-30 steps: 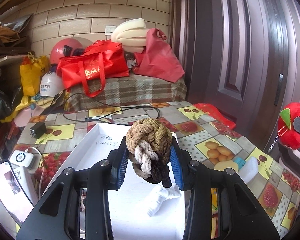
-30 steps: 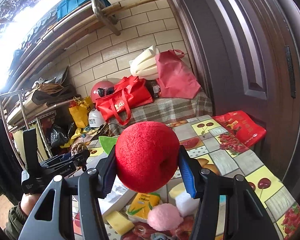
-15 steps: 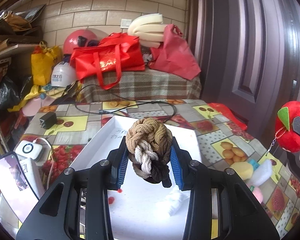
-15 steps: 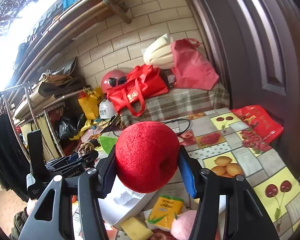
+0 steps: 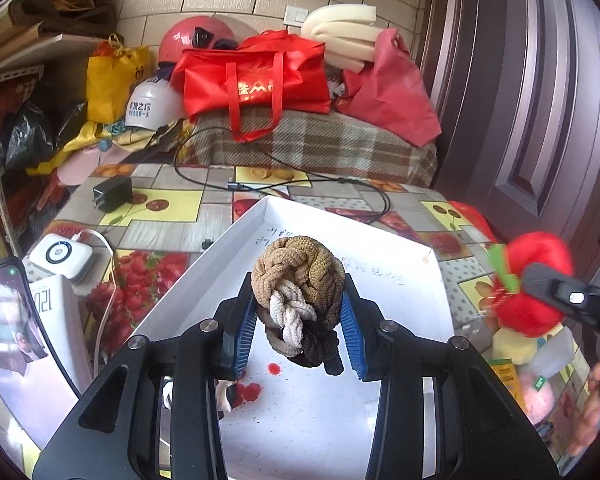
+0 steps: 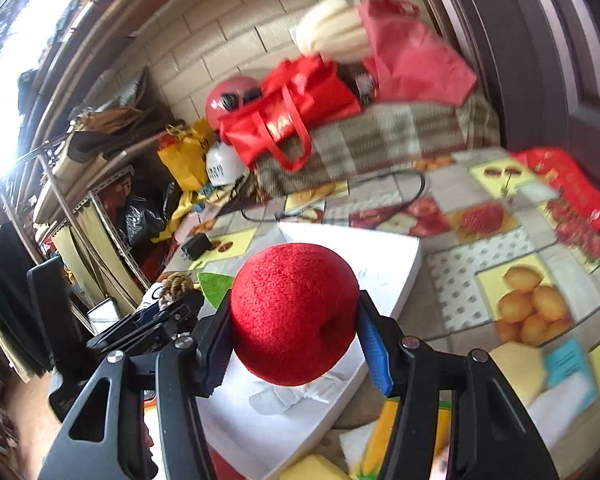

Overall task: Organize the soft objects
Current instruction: 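Lower the rope toy and red apple into the white tray and release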

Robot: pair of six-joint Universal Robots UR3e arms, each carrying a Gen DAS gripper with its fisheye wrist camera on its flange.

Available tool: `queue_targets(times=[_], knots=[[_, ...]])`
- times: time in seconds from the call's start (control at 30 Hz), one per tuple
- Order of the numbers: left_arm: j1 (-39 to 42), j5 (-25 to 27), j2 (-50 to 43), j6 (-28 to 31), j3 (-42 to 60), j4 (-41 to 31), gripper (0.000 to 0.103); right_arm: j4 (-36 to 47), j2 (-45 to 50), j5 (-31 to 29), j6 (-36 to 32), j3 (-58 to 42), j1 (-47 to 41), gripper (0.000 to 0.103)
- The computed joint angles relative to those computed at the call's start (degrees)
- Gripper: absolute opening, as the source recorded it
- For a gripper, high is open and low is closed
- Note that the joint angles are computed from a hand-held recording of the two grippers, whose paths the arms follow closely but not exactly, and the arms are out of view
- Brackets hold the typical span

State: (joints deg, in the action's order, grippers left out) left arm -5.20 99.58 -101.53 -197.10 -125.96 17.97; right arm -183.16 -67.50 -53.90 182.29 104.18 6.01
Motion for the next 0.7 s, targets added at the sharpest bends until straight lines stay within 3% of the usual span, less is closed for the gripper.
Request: queue_targets(times=[0.33, 0.47, 0.5, 0.53, 0.57, 0.6, 0.67, 0.7], knots=[[0.3, -0.7, -3.0, -0.2, 1.4, -1.5, 0.038, 9.3, 12.0, -4.4, 3.9, -14.9, 5.4, 0.057], [0.8, -1.7, -3.0, -0.5, 1.6, -2.3, 0.041, 9.9, 13.9, -5.5, 4.5, -16.7, 6.3, 0.064], [0.9, -1.7, -3.0, -0.6, 1.5, -2.1, 0.049, 10.0, 14.0, -5.6, 4.5, -16.8, 6.3, 0.068], [0.8, -1.2, -2.9, -1.0, 1.5, -1.9, 0.056, 9.4, 14.0, -5.6, 4.7, -16.3, 6.3, 0.079], [0.4, -0.1, -2.9, -1.2, 1.3, -1.1, 0.076, 8.0, 13.6, -5.4, 5.1, -15.2, 6.0, 0.087], [0.1, 0.4, -3.0, -1.2, 1.0, -0.2, 0.092, 7.0, 13.5, -5.2, 5.6, -14.8, 5.8, 0.087], [-0.4, 2.3, -3.0, -1.2, -0.1, 3.4, 0.103, 3.7, 11.9, -4.4, 6.5, -11.8, 4.6, 0.102], [-0.4, 2.8, -2.7, -1.3, -0.8, 4.9, 0.103, 2.1, 10.8, -4.0, 6.6, -9.9, 3.8, 0.103]])
